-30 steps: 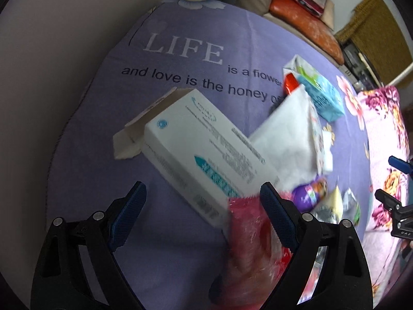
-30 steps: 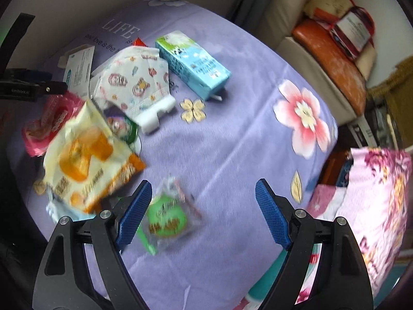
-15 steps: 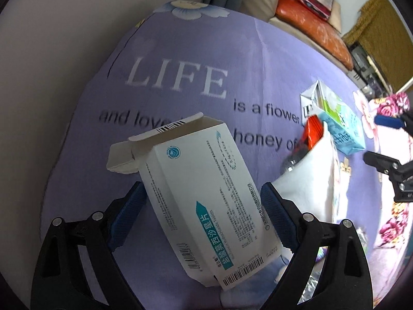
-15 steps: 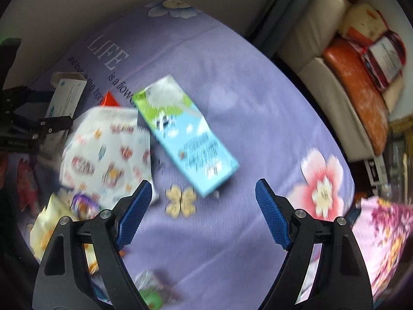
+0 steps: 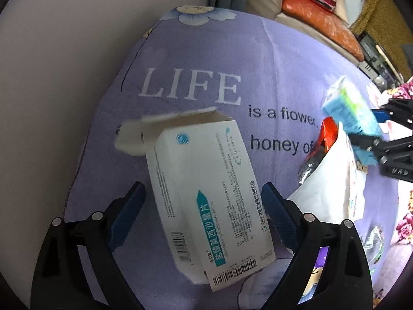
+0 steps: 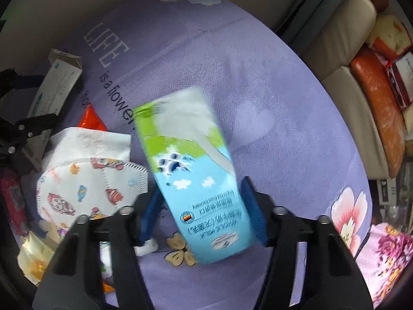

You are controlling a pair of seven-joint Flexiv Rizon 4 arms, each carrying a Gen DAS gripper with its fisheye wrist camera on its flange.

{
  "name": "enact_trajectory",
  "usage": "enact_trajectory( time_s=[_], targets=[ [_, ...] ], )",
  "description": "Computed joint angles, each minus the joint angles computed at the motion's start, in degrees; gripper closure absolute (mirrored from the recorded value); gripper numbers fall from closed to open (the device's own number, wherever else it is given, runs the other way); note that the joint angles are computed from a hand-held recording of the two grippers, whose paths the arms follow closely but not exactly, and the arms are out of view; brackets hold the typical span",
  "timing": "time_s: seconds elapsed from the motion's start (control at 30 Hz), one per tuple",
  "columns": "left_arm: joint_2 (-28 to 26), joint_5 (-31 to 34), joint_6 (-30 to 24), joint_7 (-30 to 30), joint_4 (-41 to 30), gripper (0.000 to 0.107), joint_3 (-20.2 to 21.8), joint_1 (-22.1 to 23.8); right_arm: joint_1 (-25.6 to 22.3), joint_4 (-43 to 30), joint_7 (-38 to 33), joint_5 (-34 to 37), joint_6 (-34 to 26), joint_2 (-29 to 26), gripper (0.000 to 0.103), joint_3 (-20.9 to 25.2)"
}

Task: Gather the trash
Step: 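Grasp the white medicine box with the left tool while the right tool grasps the milk carton, then carry the medicine box and milk carton to the teal bin and release both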

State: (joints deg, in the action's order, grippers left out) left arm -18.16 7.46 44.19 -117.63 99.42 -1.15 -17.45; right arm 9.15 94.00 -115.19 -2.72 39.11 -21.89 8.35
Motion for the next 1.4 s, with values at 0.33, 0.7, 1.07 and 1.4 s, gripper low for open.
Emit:
enact_trajectory(
  time_s=[0.33,0.7,1.07,1.4],
  targets=[
    [3.9,3.7,0.3,-3.6,2.0,0.079,0.1,-1.4,-2.3,8.9,3.7,1.7,3.5,9.5,0.057,-0.7],
    [7.5,6.1,0.8,-3.2,-1.5,0.079,-4.2,-4.8,-6.1,18.2,2.4,8.8,5.0,21.4,0.057,-2.9],
    [1.1,5.6,1.3,-1.5,-10.9,0.079,-7.3,-12.6,-10.8,25.5,-1.3,14.8,5.3,31.1,0.056,-8.7],
    [-13.3,1.7,-1.0,6.1,-27.0,0.079,-8.3,-22.1,-17.8,27.7,-4.9,18.4,5.2,32.1,0.057,-15.3]
  ],
)
